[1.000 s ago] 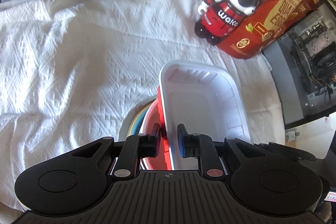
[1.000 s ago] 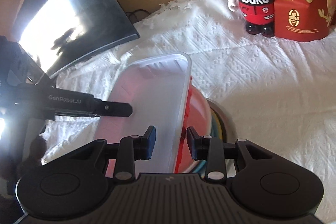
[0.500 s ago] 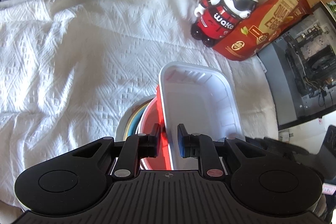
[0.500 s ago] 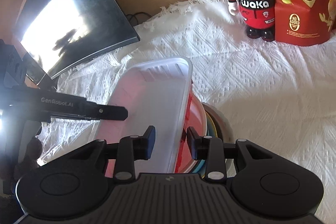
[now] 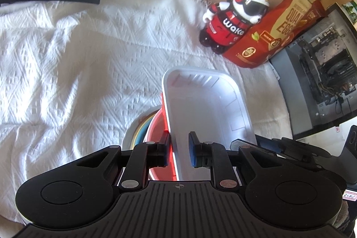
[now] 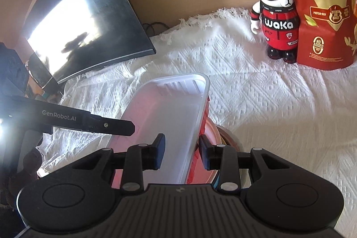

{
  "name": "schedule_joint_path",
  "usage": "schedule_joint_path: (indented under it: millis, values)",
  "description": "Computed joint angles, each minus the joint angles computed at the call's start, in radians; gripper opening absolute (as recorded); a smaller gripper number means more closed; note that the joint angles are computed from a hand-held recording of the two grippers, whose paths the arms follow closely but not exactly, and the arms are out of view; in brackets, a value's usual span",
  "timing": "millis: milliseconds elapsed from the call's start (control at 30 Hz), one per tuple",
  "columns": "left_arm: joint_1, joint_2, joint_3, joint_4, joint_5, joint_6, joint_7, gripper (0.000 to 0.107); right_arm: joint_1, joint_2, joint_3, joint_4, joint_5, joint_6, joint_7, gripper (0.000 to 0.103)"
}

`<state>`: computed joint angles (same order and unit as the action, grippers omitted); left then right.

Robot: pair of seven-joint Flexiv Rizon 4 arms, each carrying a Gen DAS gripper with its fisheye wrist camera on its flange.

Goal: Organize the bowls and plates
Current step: 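Lower the clear tray onto the top bowl and open both grippers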

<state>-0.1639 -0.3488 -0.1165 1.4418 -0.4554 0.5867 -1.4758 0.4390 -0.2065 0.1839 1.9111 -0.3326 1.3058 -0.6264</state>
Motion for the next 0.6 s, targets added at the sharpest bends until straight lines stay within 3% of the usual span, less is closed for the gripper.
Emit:
schedule_joint_path:
  millis: [233,600]
  values:
    - [0.005,0.001,-0.003,0.006,-0.017,-0.003,0.003,0.019,-0.003,-0.004,0.007,0.001,0.028,0.001,-0.014,0.034]
    - [0.017,0.036,-0.007,0.063,-0.097,0.043,0.029,0.019,0.02,0.02,-0.043,0.039,-0.134,0.008,0.119,0.034]
